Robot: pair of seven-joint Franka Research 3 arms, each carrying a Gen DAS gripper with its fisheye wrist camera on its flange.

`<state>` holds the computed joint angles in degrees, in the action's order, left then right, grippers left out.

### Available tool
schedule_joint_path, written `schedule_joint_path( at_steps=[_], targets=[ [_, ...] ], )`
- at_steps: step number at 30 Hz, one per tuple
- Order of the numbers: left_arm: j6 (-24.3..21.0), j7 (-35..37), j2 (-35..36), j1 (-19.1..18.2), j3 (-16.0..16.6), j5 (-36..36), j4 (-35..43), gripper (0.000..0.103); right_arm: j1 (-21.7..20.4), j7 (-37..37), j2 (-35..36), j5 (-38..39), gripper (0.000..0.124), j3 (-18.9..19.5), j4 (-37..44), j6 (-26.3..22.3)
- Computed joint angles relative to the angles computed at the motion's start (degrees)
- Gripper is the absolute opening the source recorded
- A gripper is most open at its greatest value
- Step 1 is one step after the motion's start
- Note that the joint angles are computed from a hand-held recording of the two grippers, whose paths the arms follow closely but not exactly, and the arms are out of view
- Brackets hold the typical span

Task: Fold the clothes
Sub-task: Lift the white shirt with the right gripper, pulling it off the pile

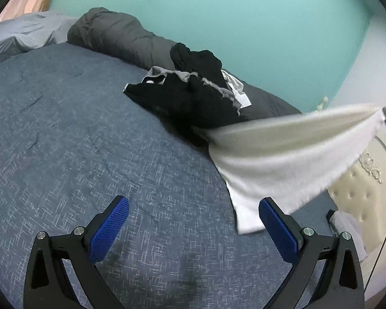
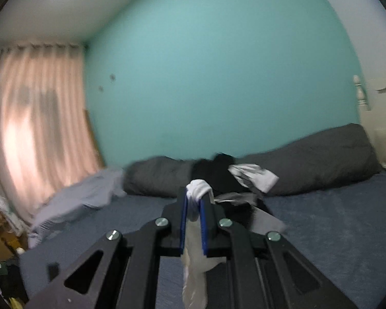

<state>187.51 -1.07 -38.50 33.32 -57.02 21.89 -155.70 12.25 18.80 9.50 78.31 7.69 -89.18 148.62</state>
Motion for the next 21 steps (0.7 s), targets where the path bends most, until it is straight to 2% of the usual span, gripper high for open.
schedule_joint_path(
  at_steps=[3,7,13,14,17,18,20,21],
  targets=[
    [-0.2,0.2,0.3,0.1,0.0,0.2,0.4,0.103,1.2,10.4,2.1,-14.7,0.008,-1.5,-0.2,0.6],
    [-0.4,0.6,1.1,0.3,0.0,0.7,0.9,0.103,1.3,22.6,5.3,-28.1,0.009,-2.9,-1.7,1.2],
    [0.3,1.2,3.1,2.4,-1.4,0.8,1.9,0.103,2.3,44.5,12.7,-49.0,0.012,-8.1,1.8,-0.6],
    [0.5,1.2,3.2,2.9,-1.7,0.7,2.0,0.103,2.4,47.2,13.4,-51.2,0.019,-8.8,2.3,-0.3],
    [0.8,1.5,3.5,3.9,-2.3,0.4,2.2,0.103,3.0,53.4,14.0,-57.7,0.028,-10.6,1.4,4.2],
    [0.8,1.7,3.7,4.1,-2.5,0.3,2.3,0.103,2.2,53.7,14.3,-57.7,0.033,-9.8,1.6,4.9],
    [0.8,1.9,4.1,4.6,-2.9,0.2,2.5,0.103,-1.1,49.8,15.3,-54.7,0.038,-5.4,2.8,3.2],
    [0.8,2.1,4.3,4.9,-3.0,0.1,2.6,0.103,-2.5,47.5,15.8,-53.1,0.048,-3.4,3.5,2.0]
  ],
)
